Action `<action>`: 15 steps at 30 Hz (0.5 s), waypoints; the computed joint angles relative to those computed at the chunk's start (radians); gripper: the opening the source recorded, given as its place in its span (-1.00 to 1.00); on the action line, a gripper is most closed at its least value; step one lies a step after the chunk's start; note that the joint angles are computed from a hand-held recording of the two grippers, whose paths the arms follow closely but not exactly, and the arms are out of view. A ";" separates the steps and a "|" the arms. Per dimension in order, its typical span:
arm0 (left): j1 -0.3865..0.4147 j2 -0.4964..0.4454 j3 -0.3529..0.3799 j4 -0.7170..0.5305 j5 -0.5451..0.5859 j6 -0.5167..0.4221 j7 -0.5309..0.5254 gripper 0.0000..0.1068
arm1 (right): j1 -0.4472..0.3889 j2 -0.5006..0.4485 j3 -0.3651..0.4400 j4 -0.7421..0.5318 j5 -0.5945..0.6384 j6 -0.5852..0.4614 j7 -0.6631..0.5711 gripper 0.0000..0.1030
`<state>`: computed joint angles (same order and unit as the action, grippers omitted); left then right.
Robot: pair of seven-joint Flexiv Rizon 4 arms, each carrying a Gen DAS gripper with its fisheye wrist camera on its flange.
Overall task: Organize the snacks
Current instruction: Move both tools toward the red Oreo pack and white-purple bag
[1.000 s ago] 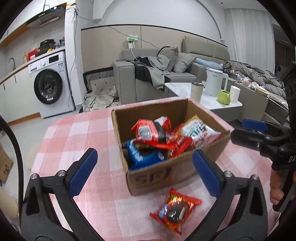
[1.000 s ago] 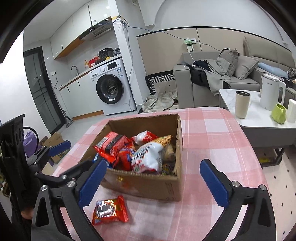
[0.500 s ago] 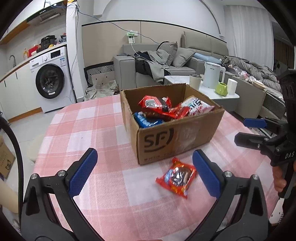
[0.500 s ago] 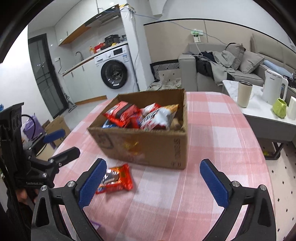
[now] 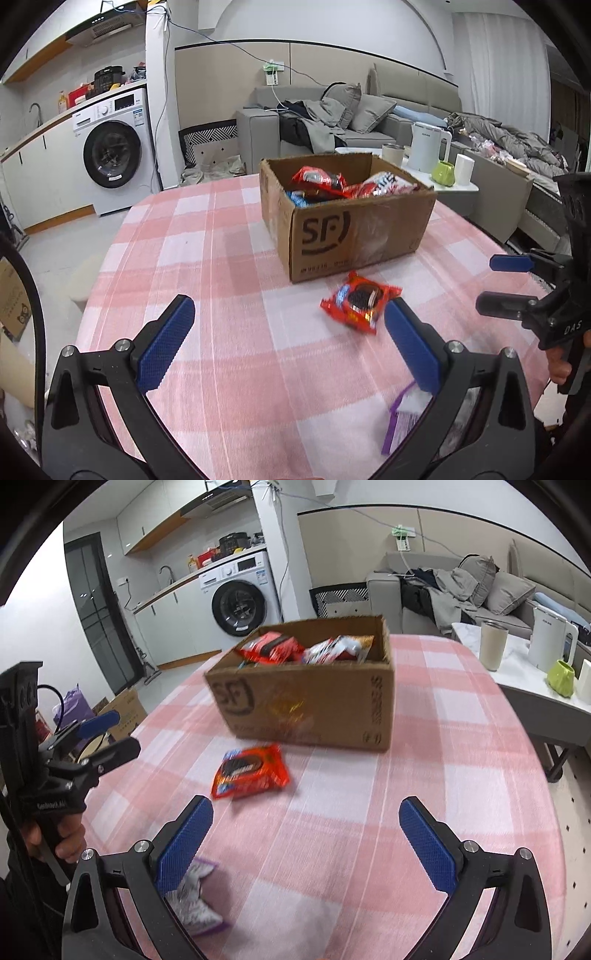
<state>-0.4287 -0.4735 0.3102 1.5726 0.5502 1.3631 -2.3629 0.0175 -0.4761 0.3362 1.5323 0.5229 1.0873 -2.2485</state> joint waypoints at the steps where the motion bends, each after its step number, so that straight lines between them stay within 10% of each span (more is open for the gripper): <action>1: -0.011 0.004 0.010 0.008 0.010 -0.002 -0.013 0.92 | -0.003 0.006 0.003 0.012 0.004 0.003 -0.008 0.99; 15: -0.016 0.049 -0.016 0.097 0.100 -0.009 -0.110 0.92 | -0.035 0.083 0.030 0.131 0.174 -0.036 -0.210 0.99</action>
<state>-0.4447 -0.4244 0.2945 1.6699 0.6506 1.3542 -2.4730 -0.0170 -0.3930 0.3663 1.6631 0.6966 1.0511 -2.4582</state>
